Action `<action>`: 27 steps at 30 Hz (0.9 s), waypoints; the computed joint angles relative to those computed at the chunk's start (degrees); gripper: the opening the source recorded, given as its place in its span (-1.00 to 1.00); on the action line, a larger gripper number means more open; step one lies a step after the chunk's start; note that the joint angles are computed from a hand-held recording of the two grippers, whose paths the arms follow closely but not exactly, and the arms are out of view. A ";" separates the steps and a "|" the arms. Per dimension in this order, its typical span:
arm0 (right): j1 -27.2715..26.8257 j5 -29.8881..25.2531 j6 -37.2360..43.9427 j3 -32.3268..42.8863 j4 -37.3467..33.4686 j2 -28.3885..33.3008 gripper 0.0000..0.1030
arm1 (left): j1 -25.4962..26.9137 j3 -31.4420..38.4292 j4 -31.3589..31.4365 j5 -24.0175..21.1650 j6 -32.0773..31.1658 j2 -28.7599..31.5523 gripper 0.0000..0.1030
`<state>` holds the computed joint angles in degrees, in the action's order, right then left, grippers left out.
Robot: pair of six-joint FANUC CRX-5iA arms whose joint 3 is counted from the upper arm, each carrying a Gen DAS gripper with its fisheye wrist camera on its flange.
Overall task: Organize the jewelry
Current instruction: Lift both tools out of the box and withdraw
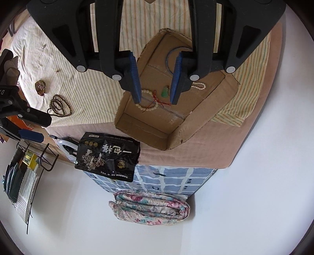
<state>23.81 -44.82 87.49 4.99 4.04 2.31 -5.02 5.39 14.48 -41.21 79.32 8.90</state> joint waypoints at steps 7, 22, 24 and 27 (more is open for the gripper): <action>-3.76 -0.19 -0.62 -4.71 1.96 -5.35 0.87 | -3.29 0.09 0.32 0.43 -0.15 -0.37 -0.15; -13.72 -0.15 -0.02 -13.97 5.25 -12.44 0.96 | -11.07 2.87 1.49 -0.82 -1.91 2.62 -0.15; -15.20 -0.02 0.62 -14.76 4.67 -12.91 0.96 | -12.14 3.51 1.54 -1.10 -1.84 3.36 -0.15; -17.44 0.21 1.79 -15.67 3.63 -13.20 0.96 | -13.56 4.46 1.79 -1.53 -1.84 4.59 -0.15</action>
<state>6.37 -44.61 89.28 -10.68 7.67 -10.90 -18.58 9.85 16.27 -42.74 77.48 13.48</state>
